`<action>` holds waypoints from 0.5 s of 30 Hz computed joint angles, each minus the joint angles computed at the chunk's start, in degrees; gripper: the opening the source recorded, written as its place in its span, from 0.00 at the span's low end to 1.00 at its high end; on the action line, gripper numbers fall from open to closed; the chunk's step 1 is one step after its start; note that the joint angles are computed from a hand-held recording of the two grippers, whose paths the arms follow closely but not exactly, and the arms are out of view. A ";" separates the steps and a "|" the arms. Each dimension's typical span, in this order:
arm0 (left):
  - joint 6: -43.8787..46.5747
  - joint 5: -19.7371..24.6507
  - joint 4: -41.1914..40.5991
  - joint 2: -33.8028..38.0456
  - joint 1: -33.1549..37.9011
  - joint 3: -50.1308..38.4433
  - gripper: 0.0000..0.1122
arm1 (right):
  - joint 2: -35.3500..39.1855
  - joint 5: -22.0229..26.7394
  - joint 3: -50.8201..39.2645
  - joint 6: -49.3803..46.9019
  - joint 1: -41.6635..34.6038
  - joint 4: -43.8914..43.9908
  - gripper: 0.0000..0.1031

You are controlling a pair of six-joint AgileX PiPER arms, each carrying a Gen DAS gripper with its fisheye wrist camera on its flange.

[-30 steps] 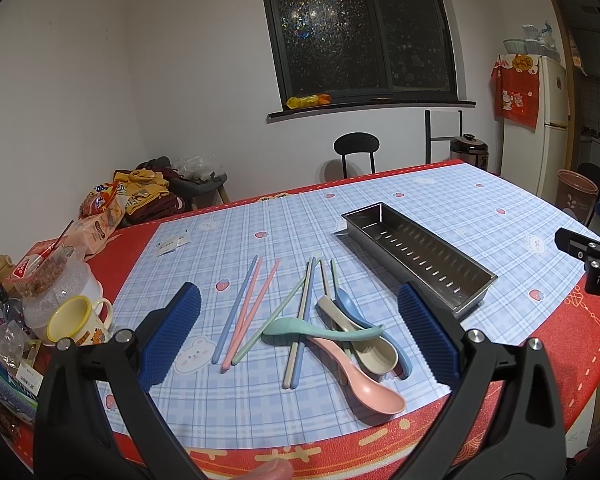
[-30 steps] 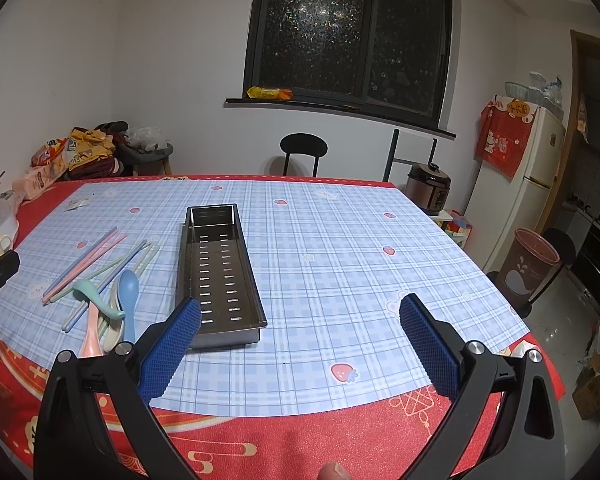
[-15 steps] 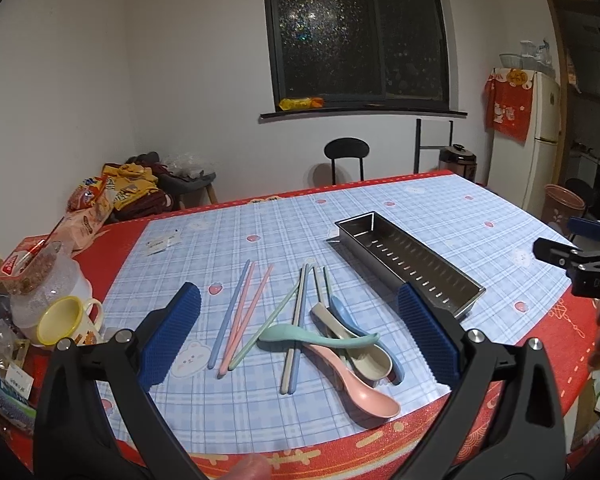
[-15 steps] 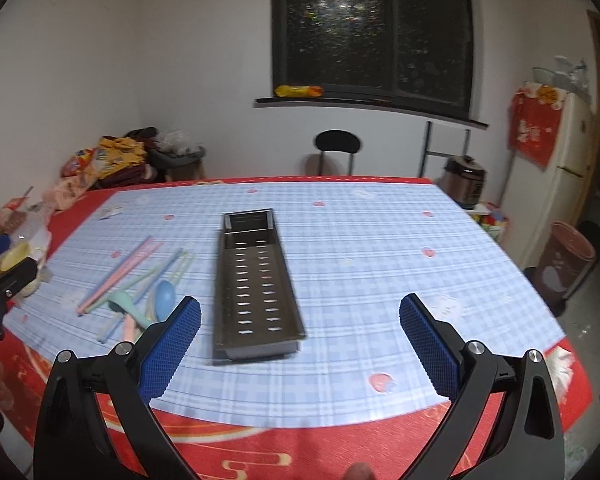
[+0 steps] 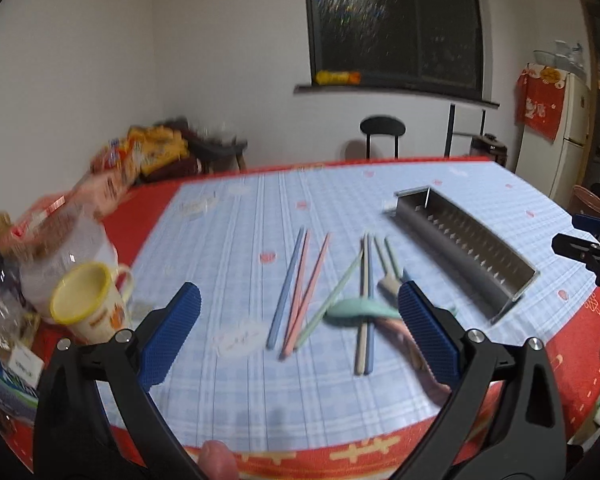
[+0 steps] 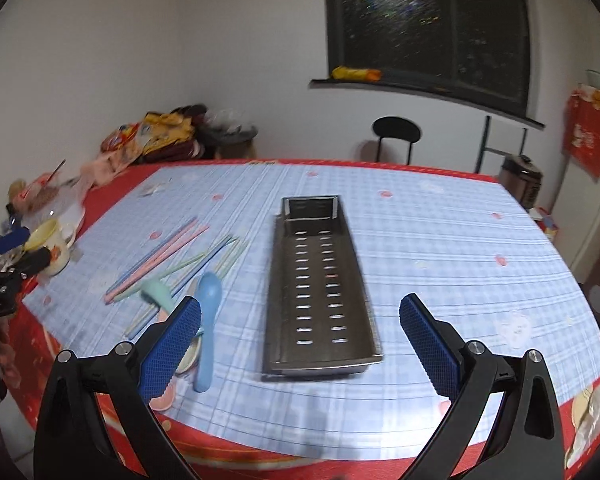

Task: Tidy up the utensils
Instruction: 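Move both tools down toward the pile of pastel spoons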

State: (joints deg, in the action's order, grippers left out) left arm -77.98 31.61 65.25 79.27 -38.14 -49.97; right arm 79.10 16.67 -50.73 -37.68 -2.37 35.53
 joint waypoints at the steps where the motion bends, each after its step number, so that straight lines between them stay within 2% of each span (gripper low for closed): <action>1: -0.59 0.33 0.28 0.50 0.22 0.20 0.87 | 0.35 0.36 -0.19 -1.51 0.12 1.30 0.95; 2: -0.81 0.25 0.33 0.84 0.42 0.46 0.87 | 0.77 0.69 -0.33 -4.28 0.10 3.60 0.95; 4: 0.31 -2.67 -0.94 0.95 2.17 1.25 0.87 | 1.73 1.33 -0.74 -9.36 0.43 7.24 0.95; 7: -1.06 -7.65 -1.72 0.61 4.30 3.12 0.87 | 2.72 0.64 -0.96 -11.05 2.30 6.74 0.95; 12: -0.81 -11.67 -3.54 3.67 3.95 3.29 0.86 | 4.33 2.87 -0.22 -23.36 2.57 17.69 0.93; 14: -2.81 -12.60 -2.24 5.06 2.50 3.12 0.84 | 5.11 4.80 -0.02 -27.53 1.77 22.20 0.82; 15: -4.29 -13.35 -0.88 5.79 1.74 3.09 0.83 | 5.51 5.68 -0.13 -28.47 1.40 23.44 0.73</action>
State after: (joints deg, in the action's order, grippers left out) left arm -82.27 18.27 64.37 85.06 -36.41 -46.88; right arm 84.61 22.35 -50.86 -66.15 -0.97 58.97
